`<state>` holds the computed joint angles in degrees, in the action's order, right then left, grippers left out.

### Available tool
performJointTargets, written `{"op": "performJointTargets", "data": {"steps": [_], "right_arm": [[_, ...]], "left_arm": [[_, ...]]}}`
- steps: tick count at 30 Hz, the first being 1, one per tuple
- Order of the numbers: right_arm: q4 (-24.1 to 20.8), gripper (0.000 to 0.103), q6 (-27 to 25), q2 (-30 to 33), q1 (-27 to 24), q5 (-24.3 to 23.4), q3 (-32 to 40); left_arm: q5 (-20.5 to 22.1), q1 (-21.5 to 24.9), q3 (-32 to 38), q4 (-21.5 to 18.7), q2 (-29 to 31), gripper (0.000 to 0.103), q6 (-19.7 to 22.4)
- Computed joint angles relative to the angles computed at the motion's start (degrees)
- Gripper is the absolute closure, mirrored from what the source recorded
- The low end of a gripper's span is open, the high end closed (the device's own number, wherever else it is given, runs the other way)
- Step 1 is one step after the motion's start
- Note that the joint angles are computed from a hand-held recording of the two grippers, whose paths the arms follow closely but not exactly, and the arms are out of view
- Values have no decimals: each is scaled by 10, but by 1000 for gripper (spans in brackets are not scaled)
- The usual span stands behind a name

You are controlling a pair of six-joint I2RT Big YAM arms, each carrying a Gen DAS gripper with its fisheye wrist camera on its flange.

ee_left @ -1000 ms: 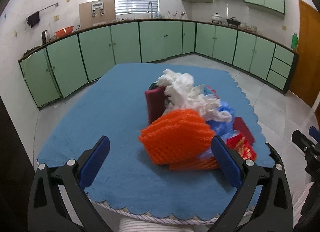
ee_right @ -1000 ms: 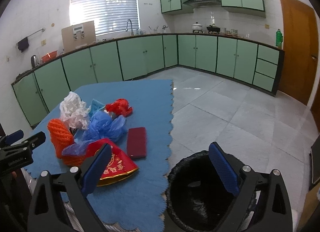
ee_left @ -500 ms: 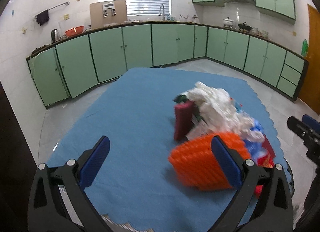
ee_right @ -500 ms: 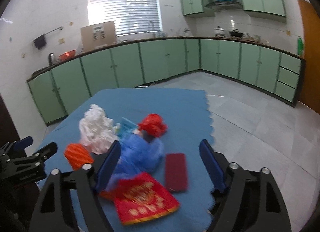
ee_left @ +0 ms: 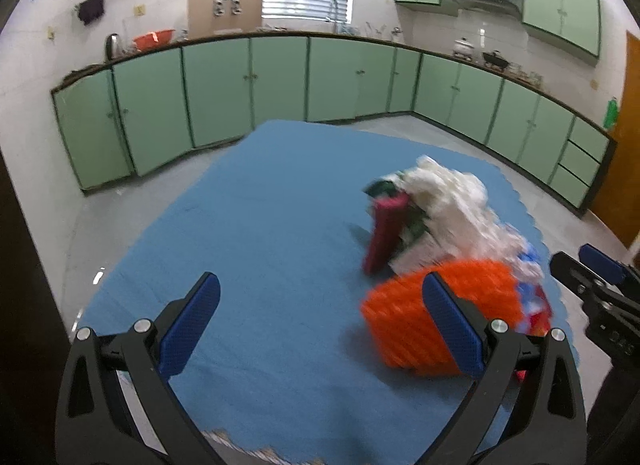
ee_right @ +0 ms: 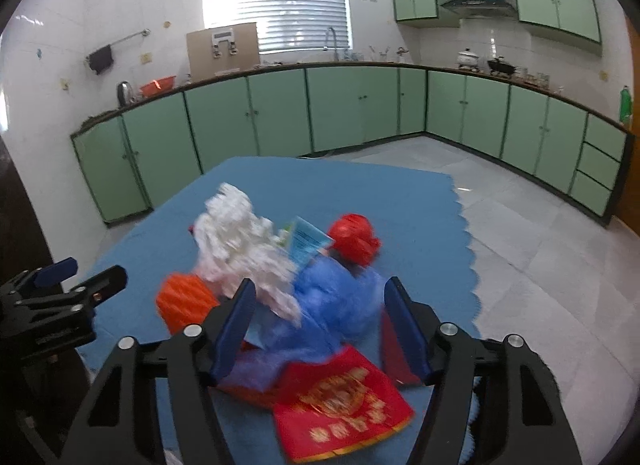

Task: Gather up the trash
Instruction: 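Reach the left gripper to the orange mesh net and close on it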

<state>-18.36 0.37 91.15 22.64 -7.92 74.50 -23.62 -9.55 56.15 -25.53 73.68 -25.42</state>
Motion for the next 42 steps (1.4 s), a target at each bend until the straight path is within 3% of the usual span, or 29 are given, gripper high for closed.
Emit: {"op": "performJointTargets", "data": {"steps": [5, 11, 16, 18, 19, 20, 21, 23, 26, 28, 31, 33, 34, 35, 37, 40, 42], "right_arm": [[2, 37, -5, -8, -9, 23, -18], [13, 37, 0, -17, -23, 33, -38], [17, 37, 5, -20, -32, 33, -46], [17, 37, 7, -19, -34, 30, -47], [17, 37, 9, -18, -35, 28, -47], [17, 37, 9, -19, -36, 27, -47], [18, 37, 8, -19, -37, 25, -48], [21, 37, 5, -18, -37, 25, -49], [23, 37, 6, -18, -39, 22, -50], [23, 37, 7, -17, -39, 19, -50], [22, 37, 5, -15, -38, 22, -51], [17, 37, 7, -13, -39, 21, -50], [15, 37, 8, -12, -39, 22, -50], [14, 37, 7, -11, -39, 22, -49], [12, 37, 6, -9, -37, 24, -49], [8, 37, 5, -6, -35, 26, -46], [5, 37, 4, -3, -35, 27, -43]], "left_arm": [[30, -23, 0, 17, 8, 5, -2], [24, -47, 18, 26, 38, 5, 0], [-7, -64, 38, 22, 69, 5, 5], [-13, -68, 39, 32, 75, 16, 16], [-12, -70, 41, 35, 78, 34, 20], [-2, -70, 43, 37, 81, 45, 25], [20, -66, 41, 45, 81, 50, 28], [58, -60, 31, 64, 77, 79, 28], [81, -57, 23, 81, 74, 99, 31], [78, -59, 23, 81, 75, 101, 35], [70, -61, 21, 77, 75, 99, 33], [72, -57, 18, 71, 73, 83, 23], [69, -56, 13, 71, 70, 58, 16], [71, -53, 8, 76, 68, 43, 11], [81, -48, 5, 78, 67, 38, 8], [110, -40, 9, 80, 73, 19, 1], [130, -38, 13, 88, 78, 14, 5]]}}
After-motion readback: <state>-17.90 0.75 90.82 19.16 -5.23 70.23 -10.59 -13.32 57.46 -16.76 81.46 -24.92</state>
